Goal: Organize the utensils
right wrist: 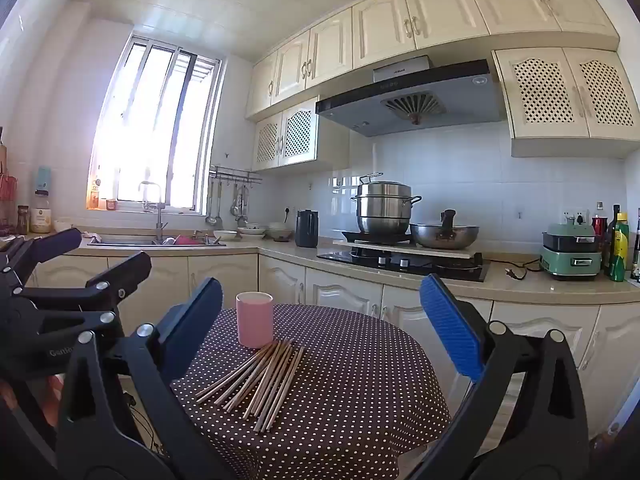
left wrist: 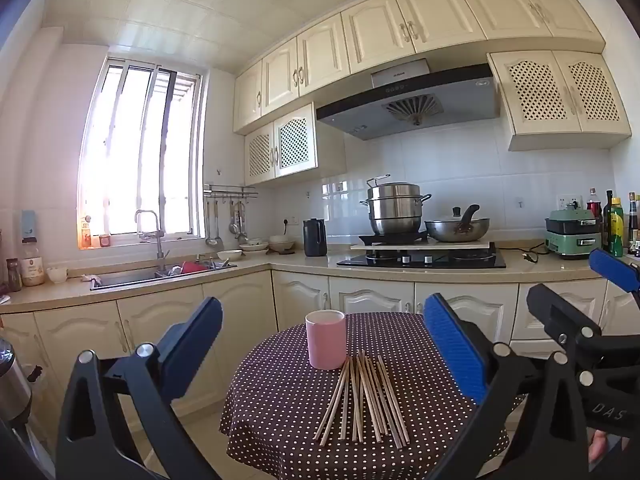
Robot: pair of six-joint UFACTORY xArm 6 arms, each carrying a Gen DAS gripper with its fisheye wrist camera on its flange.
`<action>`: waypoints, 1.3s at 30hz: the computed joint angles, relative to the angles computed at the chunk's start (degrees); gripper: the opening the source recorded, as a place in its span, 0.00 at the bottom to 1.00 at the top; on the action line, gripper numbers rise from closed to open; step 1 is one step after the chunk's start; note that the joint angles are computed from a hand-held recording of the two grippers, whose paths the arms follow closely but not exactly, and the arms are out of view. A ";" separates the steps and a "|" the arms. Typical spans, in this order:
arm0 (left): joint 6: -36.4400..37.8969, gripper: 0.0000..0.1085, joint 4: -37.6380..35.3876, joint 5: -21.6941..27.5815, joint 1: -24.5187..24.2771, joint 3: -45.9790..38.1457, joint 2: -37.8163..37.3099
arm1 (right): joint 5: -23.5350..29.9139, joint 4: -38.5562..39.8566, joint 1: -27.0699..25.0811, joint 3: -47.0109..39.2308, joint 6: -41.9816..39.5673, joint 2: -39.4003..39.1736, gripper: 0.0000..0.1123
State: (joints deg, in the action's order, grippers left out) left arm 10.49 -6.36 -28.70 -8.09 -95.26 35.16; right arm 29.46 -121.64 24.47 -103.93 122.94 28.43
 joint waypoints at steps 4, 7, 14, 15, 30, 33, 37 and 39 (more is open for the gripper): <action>-0.01 0.91 -0.42 0.17 -0.08 -0.04 -0.02 | 0.00 -0.04 -0.02 -0.12 0.00 0.13 0.86; 0.11 0.91 -0.49 0.16 -0.08 -0.02 -0.03 | -0.11 -0.05 -0.06 -0.15 0.11 0.16 0.86; -0.25 0.91 -0.18 0.26 -0.01 0.01 -0.08 | -0.27 -0.10 -0.06 0.21 0.24 -0.11 0.86; -0.38 0.91 -0.05 0.21 0.03 0.05 -0.09 | -0.43 -0.15 -0.13 -0.22 0.20 0.24 0.86; -3.05 0.91 2.76 -0.26 1.38 2.29 -2.04 | -0.11 -0.30 0.14 0.46 0.30 -0.40 0.86; -3.52 0.91 3.29 -0.31 1.69 2.57 -2.32 | -0.16 -0.48 0.12 0.45 0.49 -0.33 0.86; -1.99 0.91 1.79 -0.63 1.14 2.02 -1.60 | -0.10 -0.40 0.17 0.36 0.34 -0.26 0.86; -1.10 0.91 0.95 -0.88 0.81 2.11 -1.57 | -0.10 -0.29 0.16 0.34 0.30 -0.24 0.86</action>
State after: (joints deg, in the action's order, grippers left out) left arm 9.38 -5.41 -29.58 -7.28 -93.15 33.58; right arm 29.35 -121.93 24.63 -103.59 123.24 28.20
